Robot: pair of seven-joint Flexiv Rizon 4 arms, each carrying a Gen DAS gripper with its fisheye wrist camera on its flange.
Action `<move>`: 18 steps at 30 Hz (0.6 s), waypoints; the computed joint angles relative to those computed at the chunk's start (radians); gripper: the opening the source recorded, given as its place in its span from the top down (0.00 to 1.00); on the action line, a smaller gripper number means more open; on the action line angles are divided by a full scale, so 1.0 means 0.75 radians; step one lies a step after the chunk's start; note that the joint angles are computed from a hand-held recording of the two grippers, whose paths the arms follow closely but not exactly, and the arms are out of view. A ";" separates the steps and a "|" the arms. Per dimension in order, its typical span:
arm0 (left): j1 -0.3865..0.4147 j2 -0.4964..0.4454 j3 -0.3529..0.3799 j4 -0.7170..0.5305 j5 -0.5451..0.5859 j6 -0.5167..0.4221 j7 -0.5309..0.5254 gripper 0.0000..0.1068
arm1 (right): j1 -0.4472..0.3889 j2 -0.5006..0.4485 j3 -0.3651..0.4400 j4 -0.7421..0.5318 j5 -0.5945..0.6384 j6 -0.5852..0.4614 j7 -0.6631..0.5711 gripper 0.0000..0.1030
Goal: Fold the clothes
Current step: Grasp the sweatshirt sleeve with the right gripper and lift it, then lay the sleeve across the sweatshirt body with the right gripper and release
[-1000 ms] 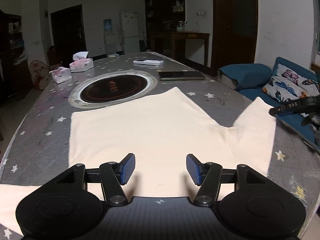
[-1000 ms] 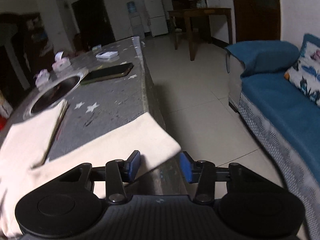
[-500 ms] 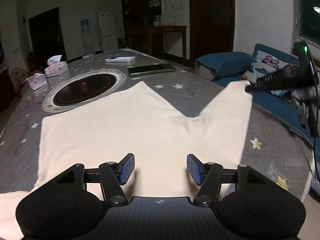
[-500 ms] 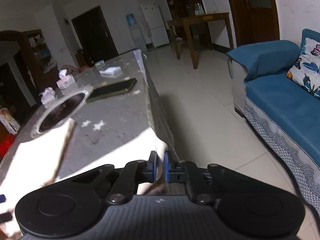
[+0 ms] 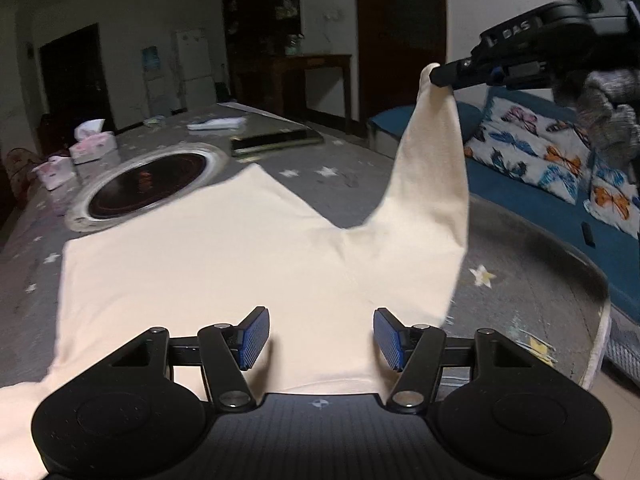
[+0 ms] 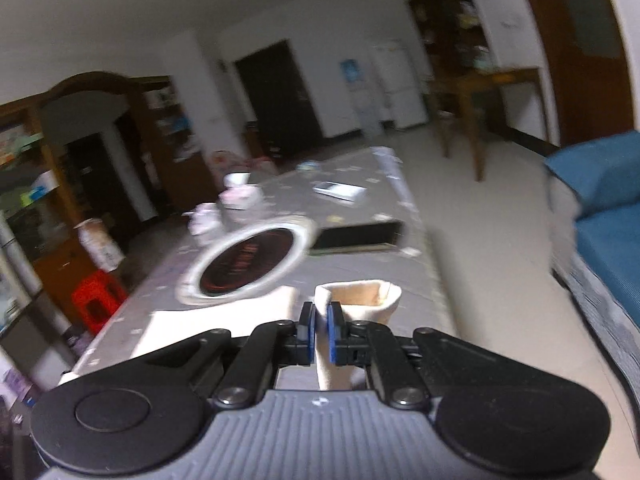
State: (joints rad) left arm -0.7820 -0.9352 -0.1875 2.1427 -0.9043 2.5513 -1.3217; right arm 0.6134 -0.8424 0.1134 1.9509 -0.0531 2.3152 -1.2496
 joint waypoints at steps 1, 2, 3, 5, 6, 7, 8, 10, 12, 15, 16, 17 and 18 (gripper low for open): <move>0.001 0.012 0.001 0.029 -0.008 0.022 -0.024 0.43 | -0.003 0.011 0.019 -0.004 -0.036 -0.005 0.001 0.95; -0.002 0.022 0.002 0.050 -0.023 0.039 -0.038 0.43 | -0.005 0.018 0.035 -0.007 -0.068 -0.008 0.003 0.95; -0.005 0.032 0.002 0.078 -0.042 0.062 -0.057 0.43 | -0.002 0.024 0.049 -0.012 -0.094 -0.012 0.004 0.95; -0.010 0.050 -0.003 0.134 -0.084 0.106 -0.095 0.43 | 0.001 0.026 0.072 -0.026 -0.147 -0.019 0.009 0.95; -0.011 0.058 -0.007 0.162 -0.106 0.127 -0.117 0.42 | 0.006 0.024 0.081 -0.037 -0.174 -0.023 0.011 0.95; -0.012 0.065 -0.011 0.192 -0.126 0.149 -0.143 0.42 | 0.018 0.018 0.090 -0.055 -0.202 -0.031 0.011 0.95; -0.012 0.072 -0.016 0.220 -0.146 0.169 -0.168 0.42 | 0.024 0.011 0.100 -0.071 -0.230 -0.041 0.015 0.95; -0.014 0.082 -0.027 0.280 -0.185 0.211 -0.231 0.41 | 0.034 -0.009 0.118 -0.107 -0.287 -0.070 0.030 0.95; -0.014 0.090 -0.039 0.329 -0.219 0.238 -0.288 0.41 | 0.054 -0.036 0.132 -0.152 -0.352 -0.118 0.039 0.95; -0.019 0.096 -0.054 0.388 -0.264 0.260 -0.361 0.41 | 0.071 -0.080 0.157 -0.219 -0.447 -0.205 0.061 0.95; -0.022 0.096 -0.057 0.402 -0.274 0.264 -0.379 0.41 | 0.075 -0.093 0.163 -0.237 -0.473 -0.230 0.067 0.95; -0.026 0.094 -0.060 0.411 -0.285 0.267 -0.394 0.41 | 0.076 -0.113 0.175 -0.262 -0.510 -0.265 0.075 0.95; -0.028 0.093 -0.062 0.421 -0.291 0.269 -0.411 0.41 | 0.076 -0.131 0.188 -0.285 -0.544 -0.299 0.082 0.95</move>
State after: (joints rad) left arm -0.8029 -0.8655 -0.2337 2.4585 -1.1225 2.7529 -1.6303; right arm 0.6703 -0.9407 0.2545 1.7374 -0.4611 2.0910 -1.1885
